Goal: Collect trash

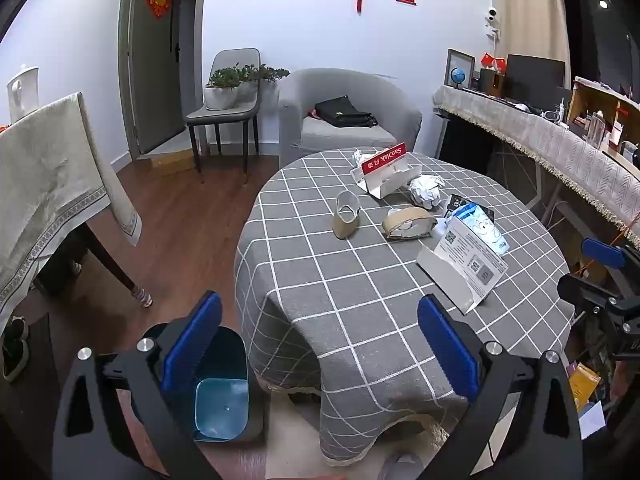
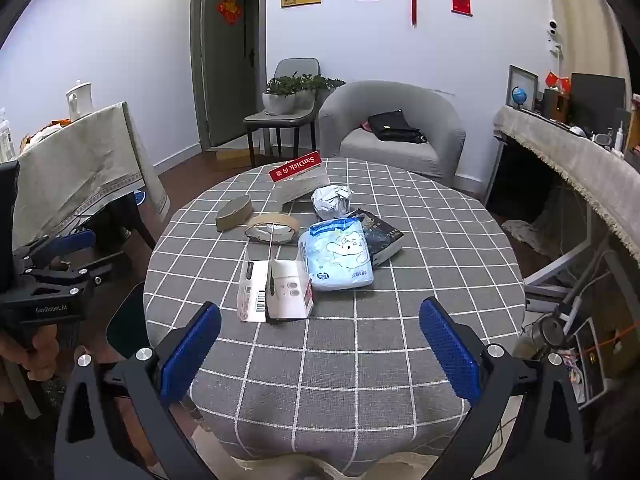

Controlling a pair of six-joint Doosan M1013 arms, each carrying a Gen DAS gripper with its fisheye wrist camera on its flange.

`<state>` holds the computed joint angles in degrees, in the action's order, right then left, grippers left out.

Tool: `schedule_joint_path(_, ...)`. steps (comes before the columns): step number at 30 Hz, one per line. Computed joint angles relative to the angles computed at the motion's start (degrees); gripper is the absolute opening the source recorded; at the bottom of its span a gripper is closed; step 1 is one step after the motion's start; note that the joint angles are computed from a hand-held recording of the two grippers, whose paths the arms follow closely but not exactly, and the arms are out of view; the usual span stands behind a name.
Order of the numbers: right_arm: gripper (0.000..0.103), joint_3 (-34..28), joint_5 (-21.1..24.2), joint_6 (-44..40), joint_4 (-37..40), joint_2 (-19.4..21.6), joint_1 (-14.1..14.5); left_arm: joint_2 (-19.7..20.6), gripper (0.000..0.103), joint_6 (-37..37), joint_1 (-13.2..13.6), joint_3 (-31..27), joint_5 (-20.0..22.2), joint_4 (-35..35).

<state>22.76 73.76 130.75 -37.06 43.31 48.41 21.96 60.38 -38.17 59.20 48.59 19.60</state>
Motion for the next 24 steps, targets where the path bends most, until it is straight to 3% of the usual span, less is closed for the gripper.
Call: schedule_joint_path(24, 0.100, -0.3, 0.3, 0.0, 0.1, 0.1, 0.1, 0.2, 0.100, 0.1, -0.4, -0.6, 0.6, 1.1)
